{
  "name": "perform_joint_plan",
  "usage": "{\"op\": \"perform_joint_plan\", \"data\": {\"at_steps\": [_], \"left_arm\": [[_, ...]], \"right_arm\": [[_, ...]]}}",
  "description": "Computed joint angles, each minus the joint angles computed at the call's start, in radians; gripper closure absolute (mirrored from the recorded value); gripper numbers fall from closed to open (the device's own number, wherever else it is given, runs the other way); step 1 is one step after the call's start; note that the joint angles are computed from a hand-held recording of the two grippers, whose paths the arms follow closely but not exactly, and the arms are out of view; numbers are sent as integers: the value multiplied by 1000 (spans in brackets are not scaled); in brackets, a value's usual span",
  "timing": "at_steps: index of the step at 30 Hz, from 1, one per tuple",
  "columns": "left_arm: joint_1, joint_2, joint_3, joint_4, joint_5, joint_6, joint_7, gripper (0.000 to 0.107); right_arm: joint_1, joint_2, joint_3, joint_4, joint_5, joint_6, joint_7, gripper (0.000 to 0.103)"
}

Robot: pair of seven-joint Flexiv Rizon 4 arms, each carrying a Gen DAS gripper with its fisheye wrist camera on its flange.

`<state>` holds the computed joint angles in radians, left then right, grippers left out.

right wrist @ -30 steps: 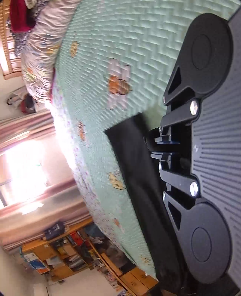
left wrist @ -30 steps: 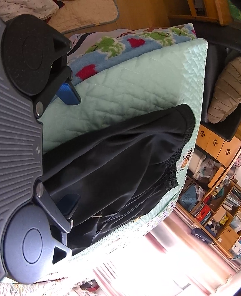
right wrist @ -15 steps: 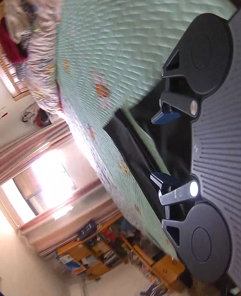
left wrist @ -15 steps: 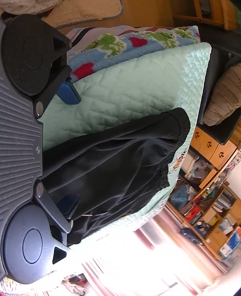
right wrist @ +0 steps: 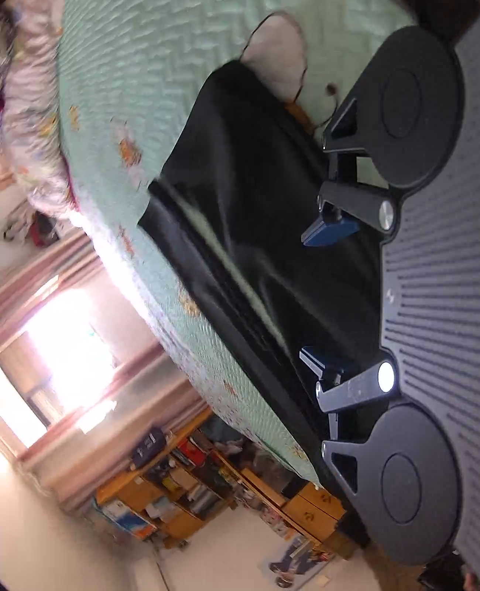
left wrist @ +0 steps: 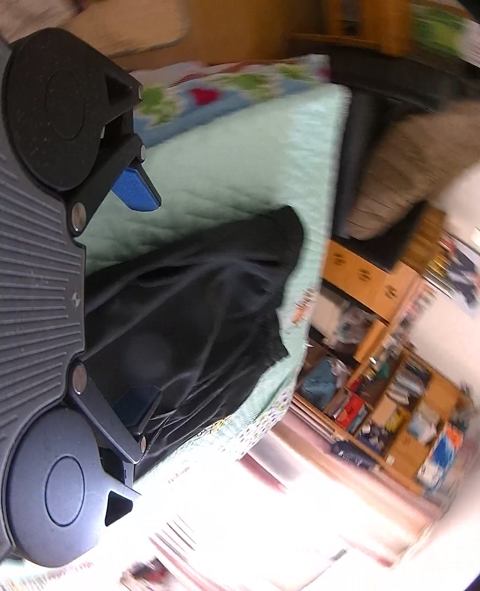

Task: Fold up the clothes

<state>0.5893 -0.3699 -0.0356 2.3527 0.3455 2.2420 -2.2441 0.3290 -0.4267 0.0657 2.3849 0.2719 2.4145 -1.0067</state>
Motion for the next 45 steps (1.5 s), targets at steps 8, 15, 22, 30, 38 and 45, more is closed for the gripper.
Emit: {"op": "perform_joint_plan", "data": {"at_steps": [8, 15, 22, 30, 38, 45], "left_arm": [[-358, -29, 107, -40, -301, -141, 462, 6], [-419, -47, 161, 20, -410, -33, 596, 6], [-373, -16, 66, -26, -384, -41, 583, 5], [-461, 3, 31, -40, -379, -160, 616, 5], [-548, -6, 63, -43, -497, -194, 669, 5], [-628, 16, 103, -42, -616, -258, 670, 5]], "right_arm": [[91, -58, -81, -138, -130, -185, -71, 33], [547, -67, -610, -15, 36, -281, -49, 33], [858, -256, -1076, -187, 345, -569, -307, 21], [600, -461, -900, -437, 100, -663, -171, 0], [605, -452, -915, -413, 36, -636, -112, 0], [589, -456, -920, -406, -54, -622, -35, 0]]}}
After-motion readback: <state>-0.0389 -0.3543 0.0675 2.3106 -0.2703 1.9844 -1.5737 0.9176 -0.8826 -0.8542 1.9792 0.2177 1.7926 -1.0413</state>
